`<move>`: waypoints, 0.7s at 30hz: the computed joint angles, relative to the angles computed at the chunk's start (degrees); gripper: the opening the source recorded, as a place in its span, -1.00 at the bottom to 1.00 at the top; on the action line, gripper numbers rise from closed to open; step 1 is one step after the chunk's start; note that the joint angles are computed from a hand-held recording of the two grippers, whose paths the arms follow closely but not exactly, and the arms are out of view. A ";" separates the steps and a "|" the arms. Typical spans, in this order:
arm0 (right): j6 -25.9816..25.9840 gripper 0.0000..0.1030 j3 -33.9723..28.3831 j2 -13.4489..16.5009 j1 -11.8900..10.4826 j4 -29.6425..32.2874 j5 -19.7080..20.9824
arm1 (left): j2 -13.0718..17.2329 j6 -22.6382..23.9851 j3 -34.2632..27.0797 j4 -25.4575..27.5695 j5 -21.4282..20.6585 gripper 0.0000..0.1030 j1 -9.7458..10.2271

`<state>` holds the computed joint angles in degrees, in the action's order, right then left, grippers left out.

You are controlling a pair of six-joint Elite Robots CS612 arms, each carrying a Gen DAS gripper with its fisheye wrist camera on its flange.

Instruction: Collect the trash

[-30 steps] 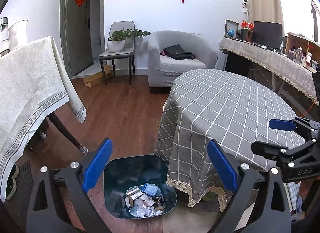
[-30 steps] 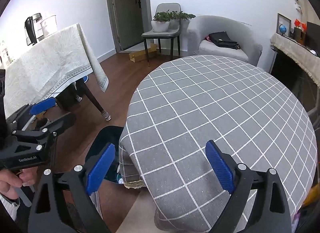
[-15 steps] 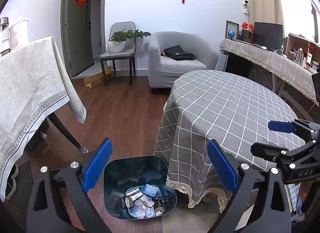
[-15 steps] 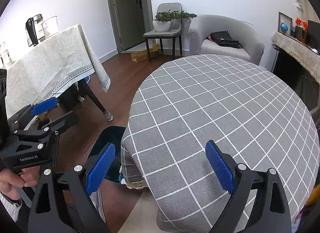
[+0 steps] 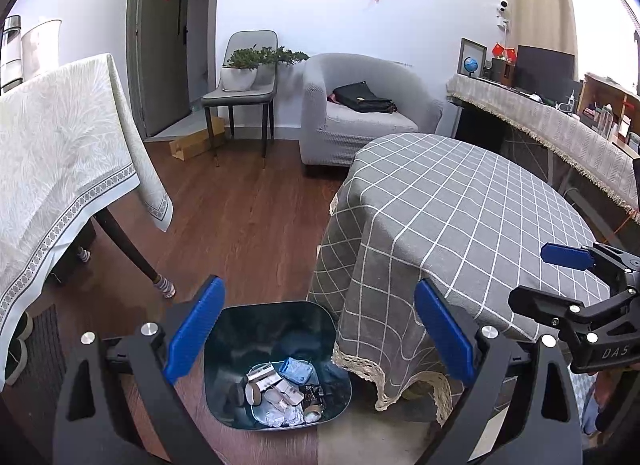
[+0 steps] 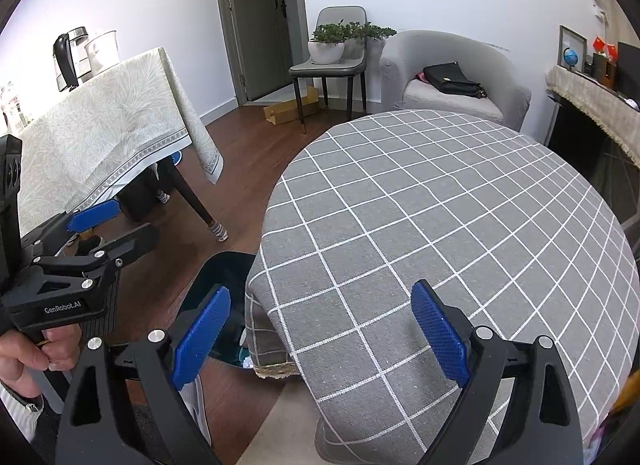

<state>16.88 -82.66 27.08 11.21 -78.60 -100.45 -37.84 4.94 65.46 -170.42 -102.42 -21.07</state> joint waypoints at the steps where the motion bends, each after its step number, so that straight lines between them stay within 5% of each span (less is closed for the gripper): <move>1: 0.00 0.80 0.02 -0.01 0.00 0.01 0.03 | 0.06 0.03 -0.09 0.08 -0.10 0.88 0.02; 21: 0.05 0.80 0.22 -0.07 0.07 -0.25 -0.06 | 0.43 -0.20 -0.55 0.90 -0.50 0.88 0.20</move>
